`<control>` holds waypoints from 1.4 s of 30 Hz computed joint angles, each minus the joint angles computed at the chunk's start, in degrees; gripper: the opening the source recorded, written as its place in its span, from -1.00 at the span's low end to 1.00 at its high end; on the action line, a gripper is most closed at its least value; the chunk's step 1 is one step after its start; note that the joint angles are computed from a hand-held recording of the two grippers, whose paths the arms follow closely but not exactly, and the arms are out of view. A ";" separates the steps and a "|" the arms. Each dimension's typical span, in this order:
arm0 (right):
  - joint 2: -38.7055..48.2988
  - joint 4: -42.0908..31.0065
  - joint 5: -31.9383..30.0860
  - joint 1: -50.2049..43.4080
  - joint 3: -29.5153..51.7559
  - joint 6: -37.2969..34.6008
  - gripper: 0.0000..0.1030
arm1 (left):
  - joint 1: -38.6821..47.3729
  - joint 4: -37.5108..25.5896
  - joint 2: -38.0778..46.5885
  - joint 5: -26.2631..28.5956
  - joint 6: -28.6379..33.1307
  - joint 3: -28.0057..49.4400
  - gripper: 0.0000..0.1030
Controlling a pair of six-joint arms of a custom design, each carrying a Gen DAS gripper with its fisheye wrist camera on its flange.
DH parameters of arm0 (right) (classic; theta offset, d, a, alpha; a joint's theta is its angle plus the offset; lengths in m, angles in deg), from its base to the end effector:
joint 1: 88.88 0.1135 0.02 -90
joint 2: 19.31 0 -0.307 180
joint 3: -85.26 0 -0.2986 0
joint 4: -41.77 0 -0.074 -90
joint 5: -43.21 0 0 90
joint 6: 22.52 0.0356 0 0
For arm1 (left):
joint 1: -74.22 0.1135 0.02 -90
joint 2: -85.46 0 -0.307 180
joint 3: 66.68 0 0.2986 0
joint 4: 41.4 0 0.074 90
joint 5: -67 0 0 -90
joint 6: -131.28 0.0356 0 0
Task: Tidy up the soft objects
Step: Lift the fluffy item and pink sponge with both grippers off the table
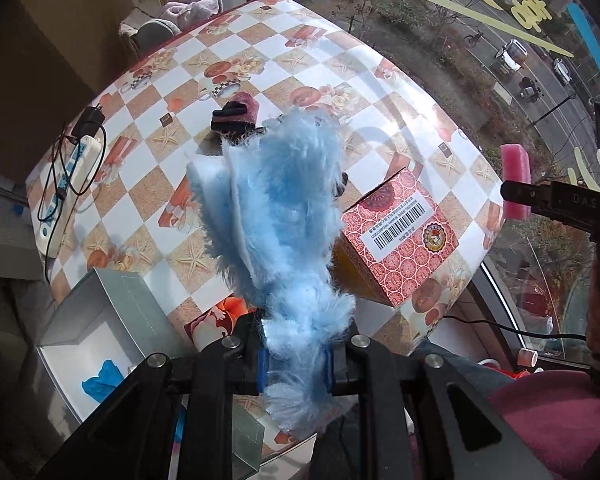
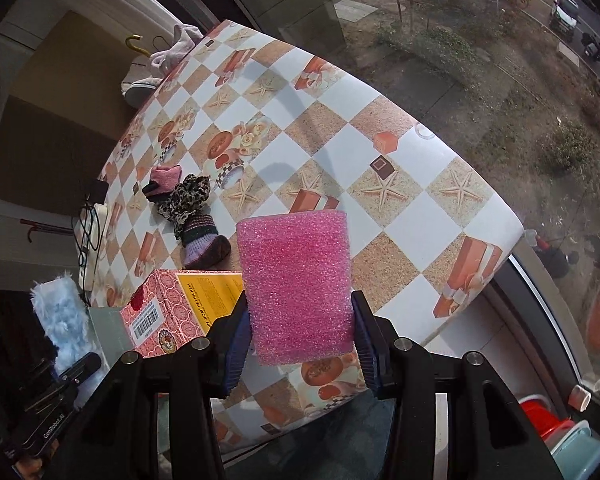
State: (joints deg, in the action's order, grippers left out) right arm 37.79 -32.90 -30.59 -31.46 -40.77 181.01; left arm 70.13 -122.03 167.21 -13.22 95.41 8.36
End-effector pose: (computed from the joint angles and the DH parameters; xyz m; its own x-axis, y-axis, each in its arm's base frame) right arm 0.1022 0.1415 0.2492 -0.5027 0.8485 -0.1656 0.7929 0.5289 0.3026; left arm 0.2764 -0.0258 0.2735 -0.5205 0.8378 -0.1647 0.8532 0.5179 -0.0618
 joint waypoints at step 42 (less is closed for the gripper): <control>5.53 3.35 -1.85 -1.24 2.48 -6.85 -0.06 | 5.96 -0.62 -1.28 1.96 0.90 0.50 -0.57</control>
